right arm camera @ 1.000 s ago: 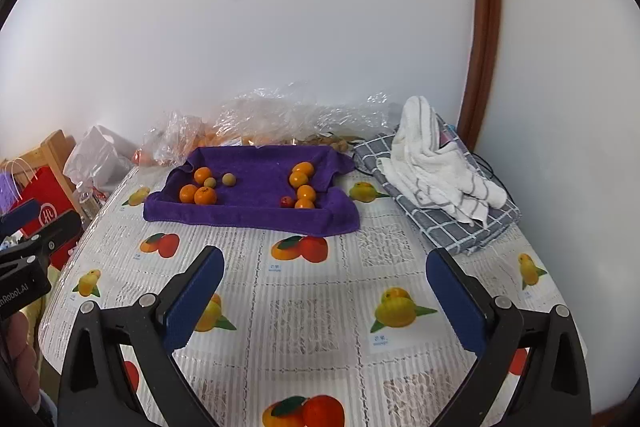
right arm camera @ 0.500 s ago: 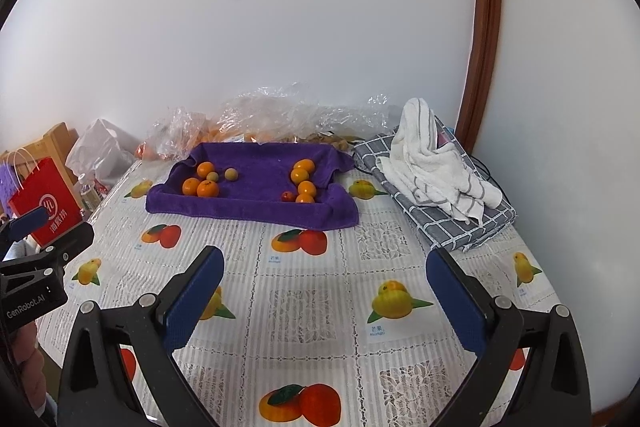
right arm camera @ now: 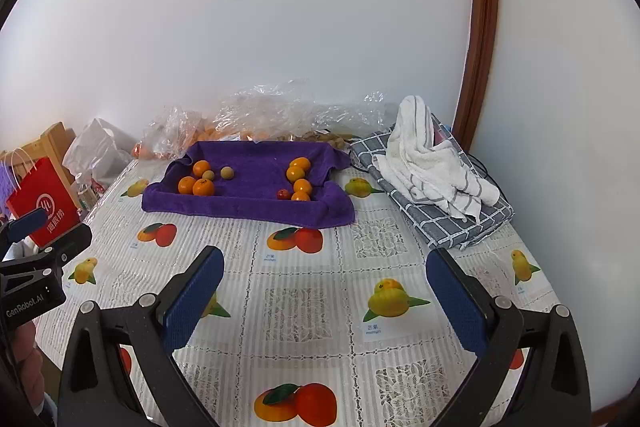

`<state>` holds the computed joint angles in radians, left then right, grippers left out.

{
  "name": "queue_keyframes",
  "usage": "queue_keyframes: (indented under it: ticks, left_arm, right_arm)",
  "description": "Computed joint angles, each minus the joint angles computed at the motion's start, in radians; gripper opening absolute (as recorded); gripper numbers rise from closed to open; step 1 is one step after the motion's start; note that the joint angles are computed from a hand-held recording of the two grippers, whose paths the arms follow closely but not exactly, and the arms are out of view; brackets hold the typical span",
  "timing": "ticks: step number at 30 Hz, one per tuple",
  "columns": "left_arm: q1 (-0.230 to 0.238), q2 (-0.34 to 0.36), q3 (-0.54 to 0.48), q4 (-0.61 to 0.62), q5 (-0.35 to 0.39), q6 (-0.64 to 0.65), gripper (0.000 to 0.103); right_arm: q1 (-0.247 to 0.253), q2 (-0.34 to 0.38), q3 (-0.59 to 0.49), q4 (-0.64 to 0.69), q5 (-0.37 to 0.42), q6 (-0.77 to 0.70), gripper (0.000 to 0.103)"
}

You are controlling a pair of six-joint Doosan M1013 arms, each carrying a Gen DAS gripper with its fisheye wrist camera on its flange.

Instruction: Organize fruits

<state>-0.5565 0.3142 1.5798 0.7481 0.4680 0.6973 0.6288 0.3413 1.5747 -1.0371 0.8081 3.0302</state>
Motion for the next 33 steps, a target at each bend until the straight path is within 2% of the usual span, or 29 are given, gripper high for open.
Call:
queue_keyframes:
  ticks: [33]
  left_arm:
    - [0.001,0.0,0.006,0.015,0.002,-0.02,0.09]
  right_arm:
    - [0.0,0.002,-0.001,0.005,-0.008,-0.011,0.1]
